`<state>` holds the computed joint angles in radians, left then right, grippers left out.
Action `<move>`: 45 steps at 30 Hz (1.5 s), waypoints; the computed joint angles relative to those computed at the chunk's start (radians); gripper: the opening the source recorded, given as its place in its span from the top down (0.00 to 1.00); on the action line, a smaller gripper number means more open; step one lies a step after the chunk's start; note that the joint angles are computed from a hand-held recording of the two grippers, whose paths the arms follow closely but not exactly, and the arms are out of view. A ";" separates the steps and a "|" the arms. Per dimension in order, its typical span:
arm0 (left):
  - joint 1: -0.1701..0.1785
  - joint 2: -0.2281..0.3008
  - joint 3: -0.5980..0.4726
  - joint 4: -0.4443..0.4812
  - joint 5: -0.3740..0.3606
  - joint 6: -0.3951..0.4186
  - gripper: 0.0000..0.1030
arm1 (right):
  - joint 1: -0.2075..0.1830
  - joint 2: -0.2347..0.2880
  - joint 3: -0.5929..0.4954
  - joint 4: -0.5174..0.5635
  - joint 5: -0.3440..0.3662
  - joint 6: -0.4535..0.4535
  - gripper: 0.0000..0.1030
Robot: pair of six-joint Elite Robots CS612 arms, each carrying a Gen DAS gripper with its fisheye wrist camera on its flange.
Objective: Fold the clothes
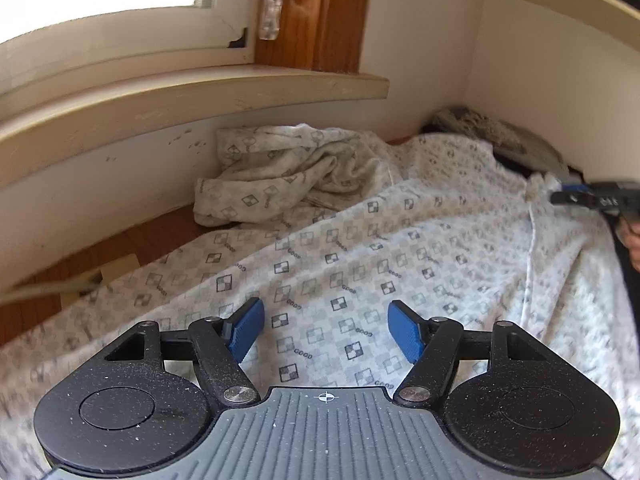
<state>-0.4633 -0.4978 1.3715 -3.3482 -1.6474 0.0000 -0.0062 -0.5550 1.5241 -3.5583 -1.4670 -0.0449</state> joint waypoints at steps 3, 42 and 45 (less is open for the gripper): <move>0.008 0.005 -0.018 0.027 -0.013 0.078 0.30 | 0.014 0.027 -0.046 0.019 0.034 -0.051 0.52; -0.100 -0.270 0.583 -0.334 0.281 -0.085 0.96 | 0.001 0.047 -0.088 0.074 0.127 -0.017 0.49; -0.097 -0.287 0.574 -0.387 0.315 -0.067 0.96 | 0.000 0.047 -0.087 0.072 0.131 -0.011 0.49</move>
<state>-0.5603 -0.7845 1.9458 -3.7356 -1.3320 -0.0668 -0.0062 -0.5082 1.4369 -3.4862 -1.3361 -0.0560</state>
